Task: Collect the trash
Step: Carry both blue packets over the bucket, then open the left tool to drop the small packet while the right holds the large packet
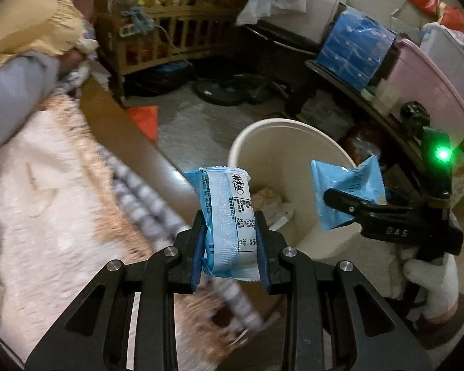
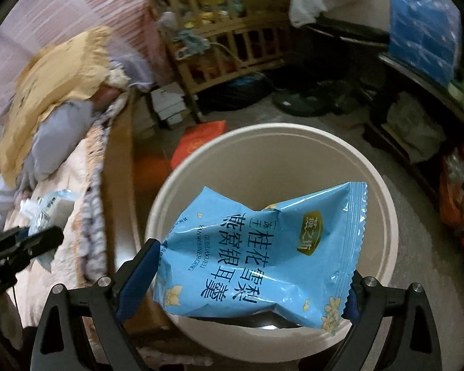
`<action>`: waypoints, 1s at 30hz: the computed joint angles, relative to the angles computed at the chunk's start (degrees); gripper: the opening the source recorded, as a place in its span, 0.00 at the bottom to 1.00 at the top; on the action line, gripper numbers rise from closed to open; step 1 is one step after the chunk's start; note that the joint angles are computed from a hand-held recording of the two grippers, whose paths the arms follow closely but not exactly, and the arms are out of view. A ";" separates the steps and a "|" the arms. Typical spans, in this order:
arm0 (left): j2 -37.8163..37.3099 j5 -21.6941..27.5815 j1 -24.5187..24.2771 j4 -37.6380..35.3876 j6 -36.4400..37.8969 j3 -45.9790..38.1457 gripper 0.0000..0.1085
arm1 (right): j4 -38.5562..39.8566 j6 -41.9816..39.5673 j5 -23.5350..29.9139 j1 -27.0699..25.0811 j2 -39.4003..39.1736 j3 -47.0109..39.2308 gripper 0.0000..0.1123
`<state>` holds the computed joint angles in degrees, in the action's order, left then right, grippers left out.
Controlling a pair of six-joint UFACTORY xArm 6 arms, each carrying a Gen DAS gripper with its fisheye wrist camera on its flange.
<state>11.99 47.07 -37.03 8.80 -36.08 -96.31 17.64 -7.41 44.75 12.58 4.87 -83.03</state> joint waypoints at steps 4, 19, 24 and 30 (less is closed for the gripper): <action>4.06 0.25 -0.37 -2.31 1.43 -4.56 0.24 | 3.37 -0.37 0.09 -2.08 1.75 -0.94 0.92; 13.26 -0.34 0.16 -9.26 5.69 -14.43 0.31 | 13.89 -1.38 -2.40 -5.88 1.76 3.09 0.92; 15.21 -0.67 0.55 -11.99 6.24 -16.61 0.48 | 14.36 -3.25 -3.01 -6.09 1.33 3.96 0.92; 11.78 -1.79 0.82 -11.18 6.47 -12.07 0.48 | 19.12 -5.59 -2.10 -6.77 0.83 4.25 0.92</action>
